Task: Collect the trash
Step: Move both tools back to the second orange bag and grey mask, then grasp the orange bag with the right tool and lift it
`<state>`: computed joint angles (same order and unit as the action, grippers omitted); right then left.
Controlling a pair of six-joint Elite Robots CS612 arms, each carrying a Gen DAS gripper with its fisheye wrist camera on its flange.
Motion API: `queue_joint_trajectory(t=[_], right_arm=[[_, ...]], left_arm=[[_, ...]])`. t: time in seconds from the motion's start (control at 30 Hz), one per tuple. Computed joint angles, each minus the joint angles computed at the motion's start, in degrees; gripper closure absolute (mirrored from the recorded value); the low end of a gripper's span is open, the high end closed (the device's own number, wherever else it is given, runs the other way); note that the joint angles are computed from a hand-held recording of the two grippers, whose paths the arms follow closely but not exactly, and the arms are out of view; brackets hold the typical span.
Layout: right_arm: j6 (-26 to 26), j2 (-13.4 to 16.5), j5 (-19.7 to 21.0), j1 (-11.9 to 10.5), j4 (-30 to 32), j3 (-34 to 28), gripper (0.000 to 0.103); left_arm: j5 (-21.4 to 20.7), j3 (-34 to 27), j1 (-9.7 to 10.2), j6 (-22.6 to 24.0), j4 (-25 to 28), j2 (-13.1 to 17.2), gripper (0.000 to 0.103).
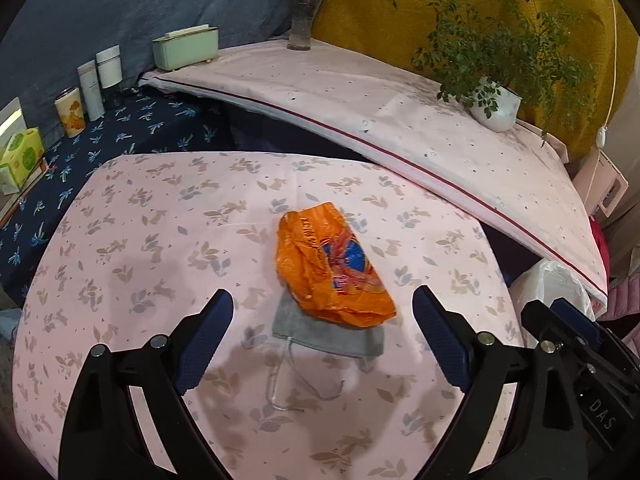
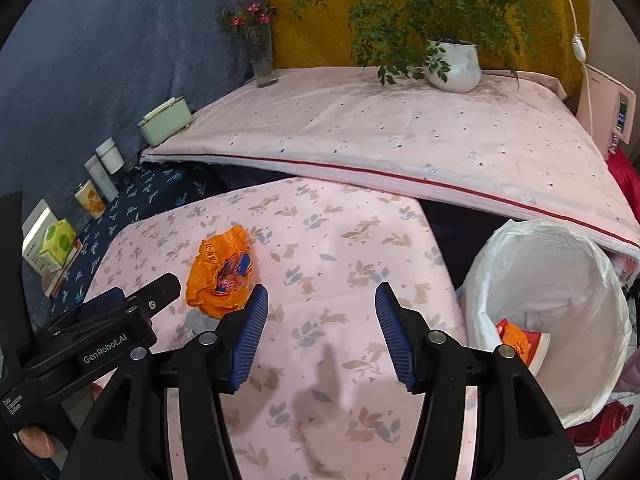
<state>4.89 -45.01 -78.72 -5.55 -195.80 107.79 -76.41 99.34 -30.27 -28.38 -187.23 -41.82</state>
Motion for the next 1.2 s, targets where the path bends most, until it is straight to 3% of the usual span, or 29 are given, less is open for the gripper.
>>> queue_joint_trajectory(t=[0.53,1.2], right_arm=[[-1.71,5.11,1.52,4.14,10.55,-8.77,0.048],[-1.93,8.09,1.77,5.35,15.93,-13.52,0.051]], left_arm=[[1.56,-0.81,3.73,-2.13,3.48,1.89,0.016],[-0.2,-2.22,5.0,-1.22,4.87,3.56,0.016]])
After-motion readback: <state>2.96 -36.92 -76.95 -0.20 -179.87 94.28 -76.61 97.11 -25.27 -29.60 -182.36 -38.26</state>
